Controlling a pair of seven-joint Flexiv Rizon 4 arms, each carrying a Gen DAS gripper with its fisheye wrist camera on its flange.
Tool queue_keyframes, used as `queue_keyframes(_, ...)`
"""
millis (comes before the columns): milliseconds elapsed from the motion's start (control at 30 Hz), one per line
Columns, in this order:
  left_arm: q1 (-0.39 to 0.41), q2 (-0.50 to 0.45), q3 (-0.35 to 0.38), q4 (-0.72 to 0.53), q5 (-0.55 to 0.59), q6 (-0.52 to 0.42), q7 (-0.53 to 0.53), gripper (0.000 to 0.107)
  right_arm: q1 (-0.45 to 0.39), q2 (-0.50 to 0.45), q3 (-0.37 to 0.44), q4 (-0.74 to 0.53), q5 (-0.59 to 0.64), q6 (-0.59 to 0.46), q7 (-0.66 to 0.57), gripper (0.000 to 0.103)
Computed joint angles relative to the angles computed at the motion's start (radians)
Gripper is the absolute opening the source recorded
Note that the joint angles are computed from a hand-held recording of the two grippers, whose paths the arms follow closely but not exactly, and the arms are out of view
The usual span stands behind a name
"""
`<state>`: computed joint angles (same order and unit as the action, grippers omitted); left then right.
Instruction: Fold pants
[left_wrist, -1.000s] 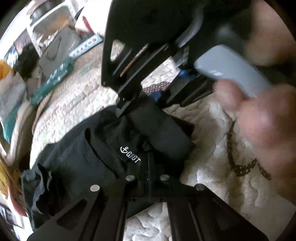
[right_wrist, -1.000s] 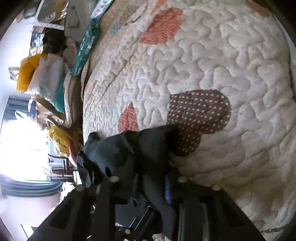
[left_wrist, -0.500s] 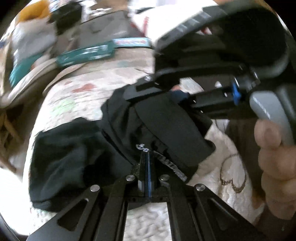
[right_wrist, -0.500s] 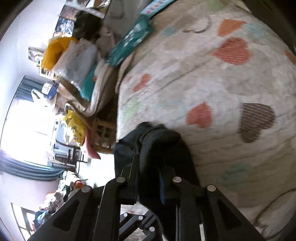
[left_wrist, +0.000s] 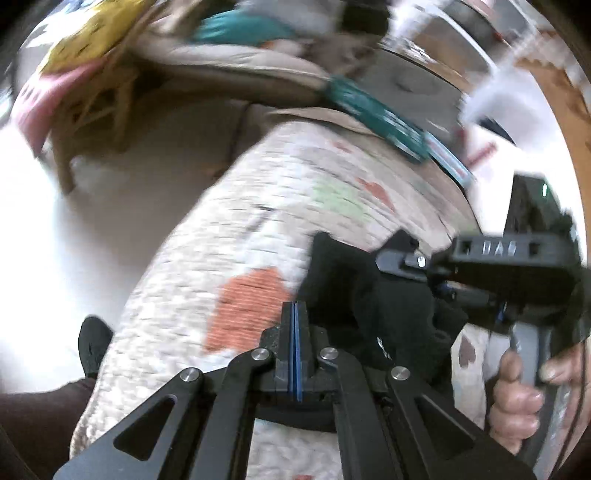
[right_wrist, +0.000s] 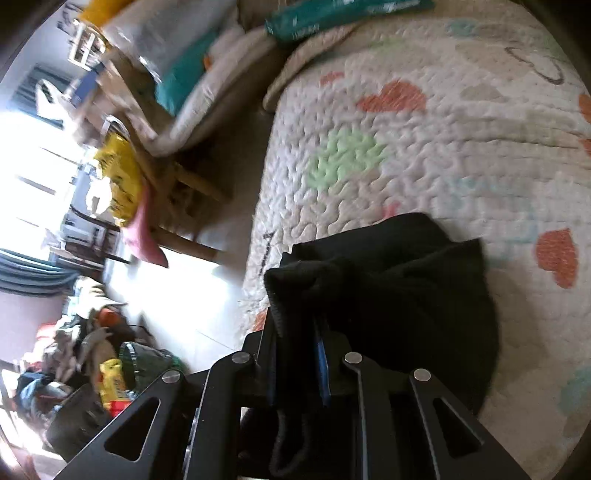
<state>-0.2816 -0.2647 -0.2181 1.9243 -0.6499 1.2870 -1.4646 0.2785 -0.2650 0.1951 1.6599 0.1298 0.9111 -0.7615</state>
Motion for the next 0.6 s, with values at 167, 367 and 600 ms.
queue_keyframes(167, 0.041, -0.008, 0.007, 0.016, -0.072, 0.001, -0.025, 0.000, 0.029, -0.109, -0.007, -0.092, -0.024, -0.021, 0.040, 0.019)
queue_keyframes(367, 0.043, -0.012, 0.043, 0.010, -0.026, -0.014, -0.091, 0.000, 0.048, -0.183, 0.005, -0.177, -0.037, -0.048, 0.031, 0.019)
queue_keyframes(600, 0.047, -0.018, 0.047, -0.005, 0.033, -0.009, -0.134, 0.000, 0.068, -0.120, -0.015, -0.094, -0.080, 0.092, 0.062, 0.041)
